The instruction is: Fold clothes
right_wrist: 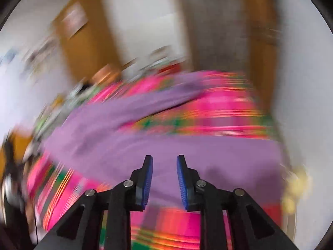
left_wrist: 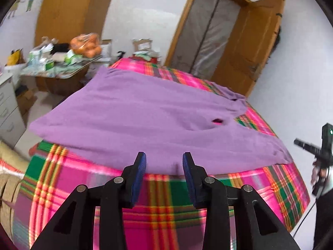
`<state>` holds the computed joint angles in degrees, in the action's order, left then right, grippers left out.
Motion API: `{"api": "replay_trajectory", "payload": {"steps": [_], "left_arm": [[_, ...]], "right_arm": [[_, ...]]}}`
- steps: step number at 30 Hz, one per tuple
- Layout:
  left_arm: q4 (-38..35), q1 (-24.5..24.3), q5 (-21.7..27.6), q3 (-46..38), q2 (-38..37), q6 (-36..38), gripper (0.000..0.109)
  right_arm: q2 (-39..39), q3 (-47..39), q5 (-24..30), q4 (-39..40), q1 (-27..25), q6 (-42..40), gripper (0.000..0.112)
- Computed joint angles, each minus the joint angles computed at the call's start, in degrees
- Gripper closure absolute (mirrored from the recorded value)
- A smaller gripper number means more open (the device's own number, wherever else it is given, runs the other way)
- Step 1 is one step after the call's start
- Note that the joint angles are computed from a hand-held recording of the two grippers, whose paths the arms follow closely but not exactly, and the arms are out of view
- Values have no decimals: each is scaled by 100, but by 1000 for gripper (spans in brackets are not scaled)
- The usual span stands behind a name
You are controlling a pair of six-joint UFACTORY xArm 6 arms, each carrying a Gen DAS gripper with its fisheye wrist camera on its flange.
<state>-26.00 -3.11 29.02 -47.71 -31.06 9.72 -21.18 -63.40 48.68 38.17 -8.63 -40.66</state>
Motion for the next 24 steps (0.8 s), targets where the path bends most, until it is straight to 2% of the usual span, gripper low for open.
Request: {"api": "replay_trajectory", "payload": {"steps": [4,5,8,14,16,17,20,24], "left_arm": [[23,240,124,83,-52,-114,70],[6,282,144,104,-76,-106,69],[-27,364,157,153,-127,-87,69],[-146,413,181,182,-132,-12,69],[-131,415,189,193,-140,-33,69],[-127,425,193,198,-153,-40,69],[-157,483,183,212,-207,-28,69],[-294,609,35,280,-299,-56,69]], "right_arm": [[333,-104,89,-526,1088,-539,80],[411,-150,83,-620,1228,-602,79],[654,-365,170,-799,1465,-807,73],[1266,-1042,976,-1055,1538,-912,72],[1280,-1127,1227,-962,1459,-861,91],[1244,-1136,1353,-878,1405,-863,106],[872,-876,1673,-585,1311,-1145,106],[430,-408,1955,-822,1368,-1344,105]]}}
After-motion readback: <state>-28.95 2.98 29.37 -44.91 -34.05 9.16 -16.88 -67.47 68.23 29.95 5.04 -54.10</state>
